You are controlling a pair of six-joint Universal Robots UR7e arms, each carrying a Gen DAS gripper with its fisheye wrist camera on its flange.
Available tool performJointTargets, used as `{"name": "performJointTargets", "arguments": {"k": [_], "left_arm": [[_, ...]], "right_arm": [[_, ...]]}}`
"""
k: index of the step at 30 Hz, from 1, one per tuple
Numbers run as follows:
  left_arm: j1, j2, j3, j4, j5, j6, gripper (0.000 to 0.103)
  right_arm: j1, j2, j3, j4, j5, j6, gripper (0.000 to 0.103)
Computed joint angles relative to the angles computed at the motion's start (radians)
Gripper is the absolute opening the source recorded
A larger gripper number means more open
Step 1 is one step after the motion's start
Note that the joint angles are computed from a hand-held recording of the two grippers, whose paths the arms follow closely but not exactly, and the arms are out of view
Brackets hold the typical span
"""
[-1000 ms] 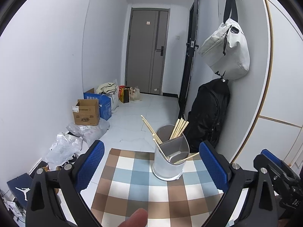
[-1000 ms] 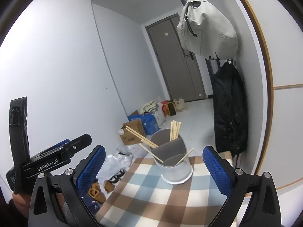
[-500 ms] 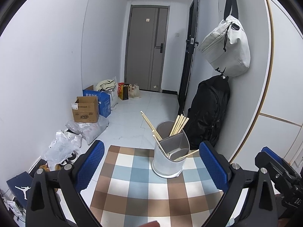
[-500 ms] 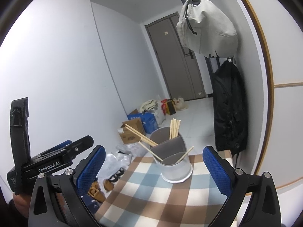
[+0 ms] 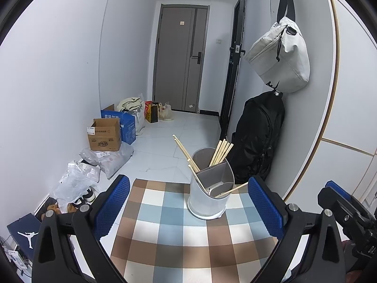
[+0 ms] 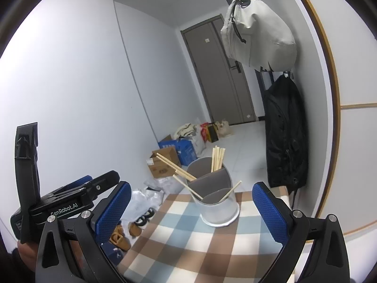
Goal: Organize utensils
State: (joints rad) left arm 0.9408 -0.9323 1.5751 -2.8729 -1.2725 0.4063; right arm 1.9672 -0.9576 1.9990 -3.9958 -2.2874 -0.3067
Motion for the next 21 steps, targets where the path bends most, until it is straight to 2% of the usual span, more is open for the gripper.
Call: {"name": "performJointTargets", "arguments": {"k": [21], "left_arm": [[-0.002, 0.001, 0.006, 0.005, 0.001, 0.017, 0.098]], "right_arm": [[0.0, -0.004, 0.002, 0.008, 0.003, 0.01, 0.103]]}}
